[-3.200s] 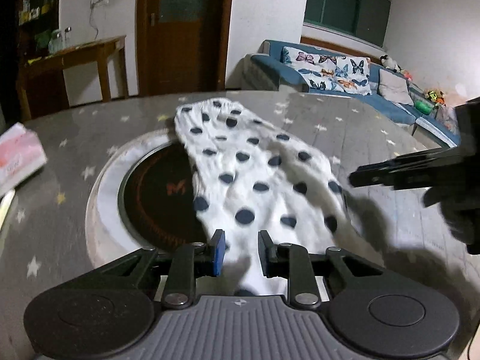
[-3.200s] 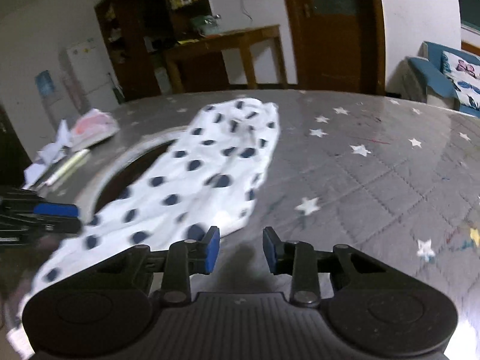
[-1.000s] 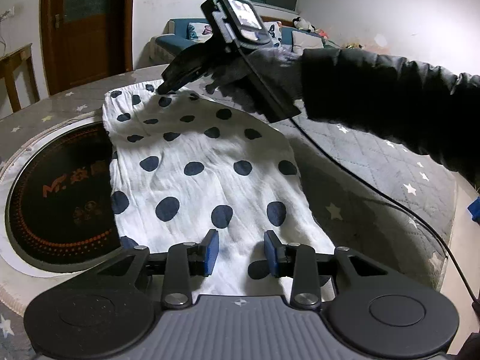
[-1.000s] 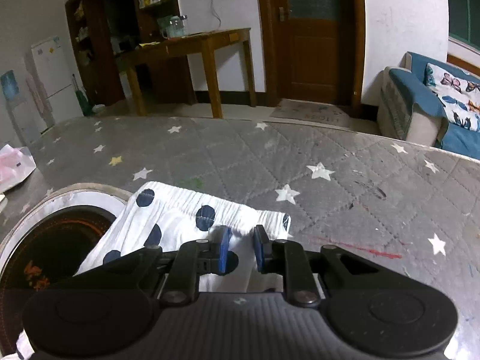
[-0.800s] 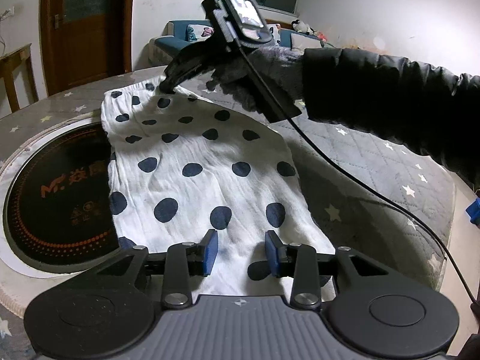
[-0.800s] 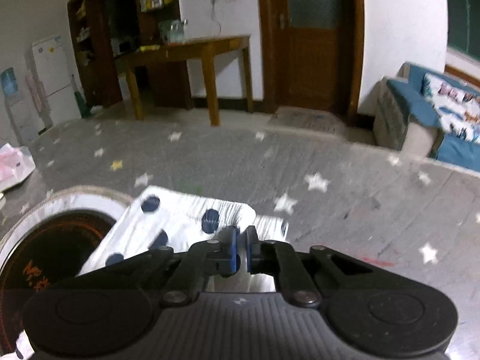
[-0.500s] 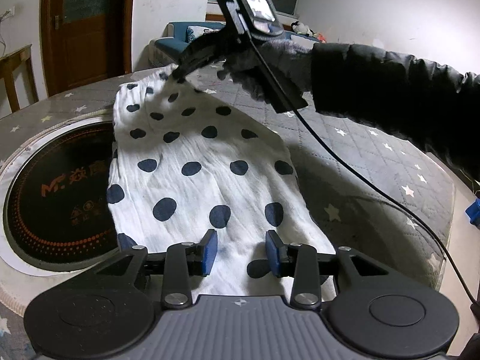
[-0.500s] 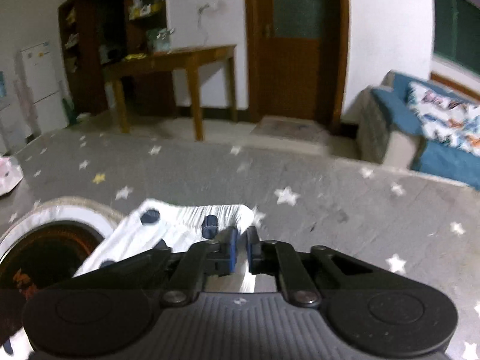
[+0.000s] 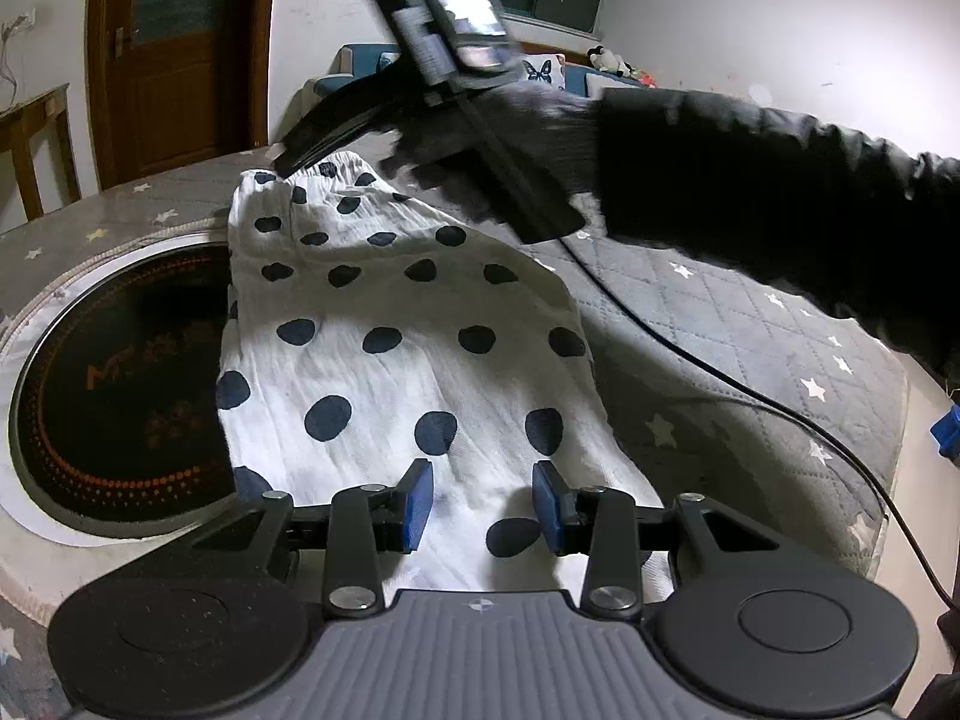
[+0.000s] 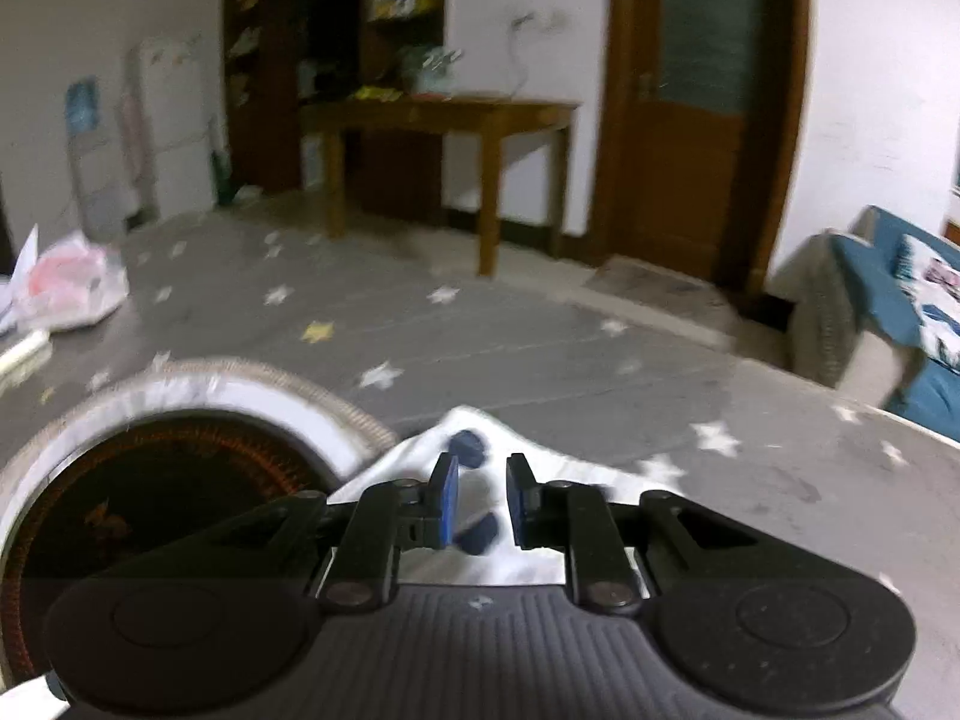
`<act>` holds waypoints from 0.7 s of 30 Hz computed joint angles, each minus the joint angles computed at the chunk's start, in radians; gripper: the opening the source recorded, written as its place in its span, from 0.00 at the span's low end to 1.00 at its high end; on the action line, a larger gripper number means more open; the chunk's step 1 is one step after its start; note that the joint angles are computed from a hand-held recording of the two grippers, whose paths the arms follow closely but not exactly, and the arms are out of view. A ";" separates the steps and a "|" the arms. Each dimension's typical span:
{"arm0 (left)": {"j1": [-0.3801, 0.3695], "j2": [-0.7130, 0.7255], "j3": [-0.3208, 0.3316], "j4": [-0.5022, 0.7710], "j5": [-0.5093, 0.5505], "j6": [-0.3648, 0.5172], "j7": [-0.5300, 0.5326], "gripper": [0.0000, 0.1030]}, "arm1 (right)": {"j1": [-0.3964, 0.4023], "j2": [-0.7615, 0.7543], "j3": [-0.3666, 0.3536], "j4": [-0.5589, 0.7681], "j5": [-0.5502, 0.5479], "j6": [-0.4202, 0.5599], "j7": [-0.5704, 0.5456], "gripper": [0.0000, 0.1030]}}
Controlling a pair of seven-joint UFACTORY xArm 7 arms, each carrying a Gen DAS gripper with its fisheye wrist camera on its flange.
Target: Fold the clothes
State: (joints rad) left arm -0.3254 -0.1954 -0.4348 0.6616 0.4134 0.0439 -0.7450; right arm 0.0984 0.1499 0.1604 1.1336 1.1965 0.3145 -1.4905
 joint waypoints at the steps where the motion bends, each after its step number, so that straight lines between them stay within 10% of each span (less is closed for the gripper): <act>1: -0.003 0.000 0.002 -0.001 -0.003 0.001 0.001 0.39 | 0.013 0.018 0.000 0.008 -0.038 -0.019 0.030 0.17; 21: 0.034 -0.058 -0.031 -0.031 -0.053 -0.006 0.002 0.44 | -0.112 0.090 -0.031 0.077 0.004 0.077 0.168 0.51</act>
